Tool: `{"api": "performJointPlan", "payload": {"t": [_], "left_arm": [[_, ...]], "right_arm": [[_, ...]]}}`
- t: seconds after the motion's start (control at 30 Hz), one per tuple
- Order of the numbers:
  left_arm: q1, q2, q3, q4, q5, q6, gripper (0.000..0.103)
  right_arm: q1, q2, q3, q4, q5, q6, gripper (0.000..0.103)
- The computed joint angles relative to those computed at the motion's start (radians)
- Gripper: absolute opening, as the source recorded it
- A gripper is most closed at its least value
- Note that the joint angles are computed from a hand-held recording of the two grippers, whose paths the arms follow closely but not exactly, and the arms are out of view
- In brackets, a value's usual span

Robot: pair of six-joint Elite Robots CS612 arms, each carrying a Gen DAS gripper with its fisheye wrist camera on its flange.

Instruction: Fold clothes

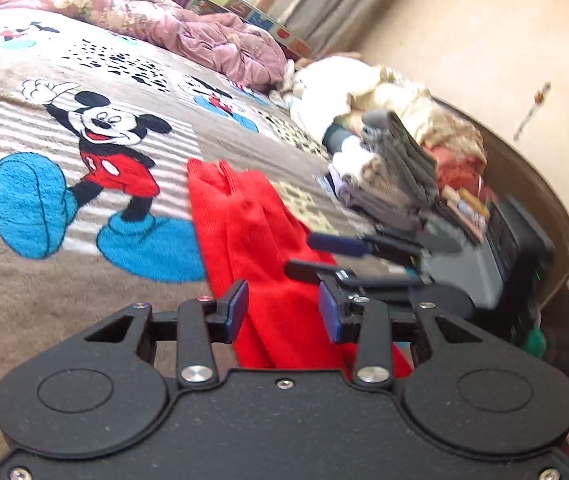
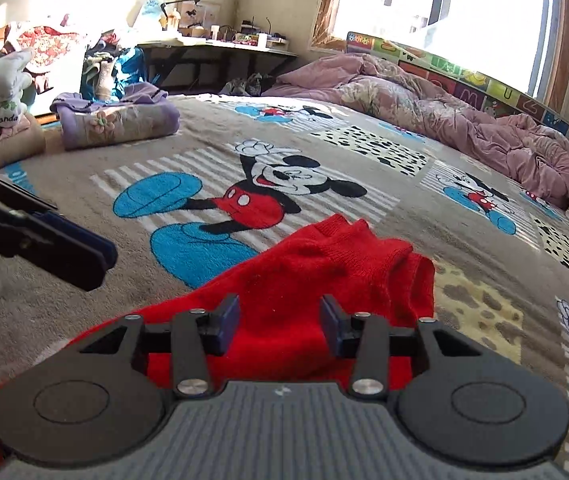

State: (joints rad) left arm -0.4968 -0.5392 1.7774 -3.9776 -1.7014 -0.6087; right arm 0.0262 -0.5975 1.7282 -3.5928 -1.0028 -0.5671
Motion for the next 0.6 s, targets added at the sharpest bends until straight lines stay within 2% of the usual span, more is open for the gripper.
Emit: {"api": "performJointPlan", "payload": {"t": [0.03, 0.13, 0.17, 0.27, 0.33, 0.43, 0.6], "left_arm": [[0.010, 0.010, -0.023, 0.002, -0.003, -0.034, 0.037], [0.011, 0.003, -0.070, 0.119, 0.044, 0.008, 0.037], [0.016, 0.005, -0.091, 0.148, 0.036, 0.017, 0.035], [0.027, 0.019, -0.149, 0.190, 0.010, 0.057, 0.034], [0.032, 0.031, -0.185, 0.226, -0.009, 0.079, 0.033], [0.038, 0.053, -0.240, 0.290, -0.030, 0.104, 0.030], [0.034, 0.067, -0.277, 0.375, -0.021, 0.137, 0.018]], "right_arm": [[-0.004, -0.009, 0.015, 0.003, 0.020, -0.025, 0.045], [-0.015, -0.037, 0.061, 0.019, 0.080, -0.108, 0.047], [-0.018, -0.047, 0.076, 0.026, 0.097, -0.137, 0.048], [-0.007, -0.063, 0.123, 0.043, 0.061, -0.290, 0.048], [-0.007, -0.067, 0.140, 0.041, 0.060, -0.319, 0.048], [-0.019, -0.079, 0.164, 0.054, 0.096, -0.304, 0.048], [-0.015, -0.088, 0.190, 0.081, 0.068, -0.391, 0.049]]}}
